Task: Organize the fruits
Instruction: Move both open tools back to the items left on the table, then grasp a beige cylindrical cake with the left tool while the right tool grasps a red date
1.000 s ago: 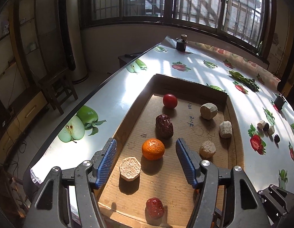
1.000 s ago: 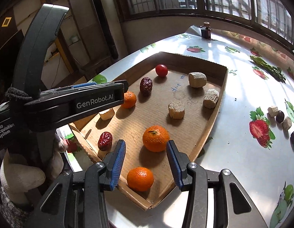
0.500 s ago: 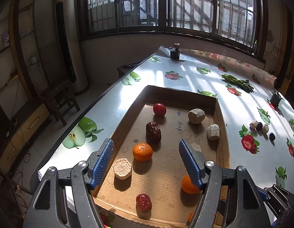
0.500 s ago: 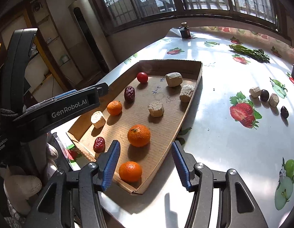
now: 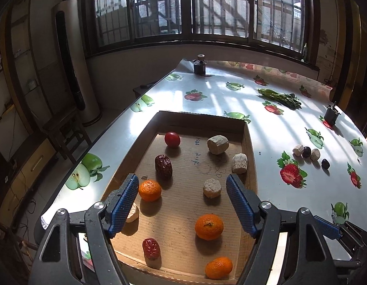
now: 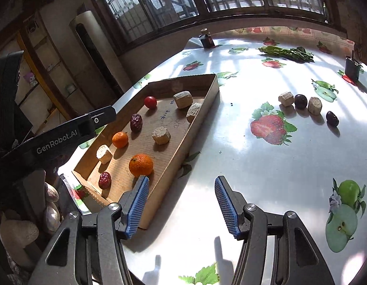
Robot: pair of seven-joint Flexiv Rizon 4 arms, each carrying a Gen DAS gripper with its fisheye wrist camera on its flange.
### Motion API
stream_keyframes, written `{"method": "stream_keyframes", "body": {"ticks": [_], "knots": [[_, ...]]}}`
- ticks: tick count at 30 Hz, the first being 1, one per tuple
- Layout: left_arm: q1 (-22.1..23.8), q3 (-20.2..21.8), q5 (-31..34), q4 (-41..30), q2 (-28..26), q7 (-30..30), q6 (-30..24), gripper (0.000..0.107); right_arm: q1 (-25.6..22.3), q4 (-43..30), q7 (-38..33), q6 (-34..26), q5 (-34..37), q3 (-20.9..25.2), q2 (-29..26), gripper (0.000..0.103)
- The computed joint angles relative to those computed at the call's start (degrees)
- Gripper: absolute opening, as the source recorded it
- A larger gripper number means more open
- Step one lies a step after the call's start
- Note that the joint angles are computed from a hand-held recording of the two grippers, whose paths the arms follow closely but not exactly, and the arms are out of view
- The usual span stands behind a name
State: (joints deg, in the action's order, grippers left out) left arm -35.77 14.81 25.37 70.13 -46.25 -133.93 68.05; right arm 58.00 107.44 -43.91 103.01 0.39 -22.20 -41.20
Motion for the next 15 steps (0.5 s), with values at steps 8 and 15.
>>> {"method": "stream_keyframes", "body": {"ticks": [8,15], "knots": [[0.9,-3.6,-2.5,-5.1,-3.4,4.4,-1.6,0.077,7.7,12.6,1.2,-2.0,5.5,-14.9,4.9,0.065],[6.3,-16.5,-14.1,-12.5,-9.3,22.0,-3.7,0.077,0.5,11.4,3.1,-6.9,-0.5,-15.5,6.3,0.065]]}}
